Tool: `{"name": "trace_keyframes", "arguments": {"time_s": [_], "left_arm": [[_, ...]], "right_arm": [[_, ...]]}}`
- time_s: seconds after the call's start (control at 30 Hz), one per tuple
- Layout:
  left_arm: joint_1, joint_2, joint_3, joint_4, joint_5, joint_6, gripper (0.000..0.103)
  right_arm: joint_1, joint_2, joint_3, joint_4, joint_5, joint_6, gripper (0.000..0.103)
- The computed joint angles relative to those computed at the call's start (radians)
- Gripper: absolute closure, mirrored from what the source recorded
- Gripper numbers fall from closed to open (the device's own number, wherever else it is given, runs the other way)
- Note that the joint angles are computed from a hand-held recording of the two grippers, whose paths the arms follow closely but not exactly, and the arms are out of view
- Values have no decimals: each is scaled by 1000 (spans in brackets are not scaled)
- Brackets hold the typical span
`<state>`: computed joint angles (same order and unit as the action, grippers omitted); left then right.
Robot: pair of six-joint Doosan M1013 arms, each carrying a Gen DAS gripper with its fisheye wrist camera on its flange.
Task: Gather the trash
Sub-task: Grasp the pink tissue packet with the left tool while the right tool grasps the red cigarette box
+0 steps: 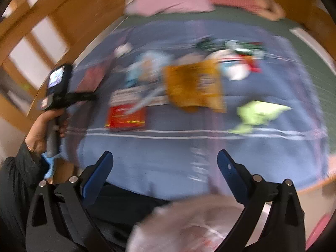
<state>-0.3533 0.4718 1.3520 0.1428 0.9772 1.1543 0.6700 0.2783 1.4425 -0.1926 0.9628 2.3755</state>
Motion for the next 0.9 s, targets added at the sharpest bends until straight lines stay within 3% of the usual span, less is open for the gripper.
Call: {"name": "trace_keyframes", "arguments": {"time_s": [0.07,0.1,0.3,0.4,0.47,0.5,0.73,0.9], "left_arm": [[10,-12,5,-38,-21,12,68],[16,-19,7,-74,-30,24,73],[1,-112,80,8,-124,-78,75],[15,-138,102,-41,-176,-63,75],[2,-153,122,1,-187,-100,75],[-4,-151,119,26,-185,-118,75],[-38,-187,160,149,-211,-190,76],[-55,-231,215,113,-268,-148,76]], "right_arm": [[12,76,-74,14,13,-66,6],[14,96,-94,20,22,-78,6],[9,250,-234,16,77,-57,6],[8,287,-269,-3,117,-25,6],[11,302,-284,-25,135,-22,9],[13,300,-278,-31,125,-25,14],[19,233,-197,-5,55,-34,16],[21,139,-96,98,-8,-102,16]]}}
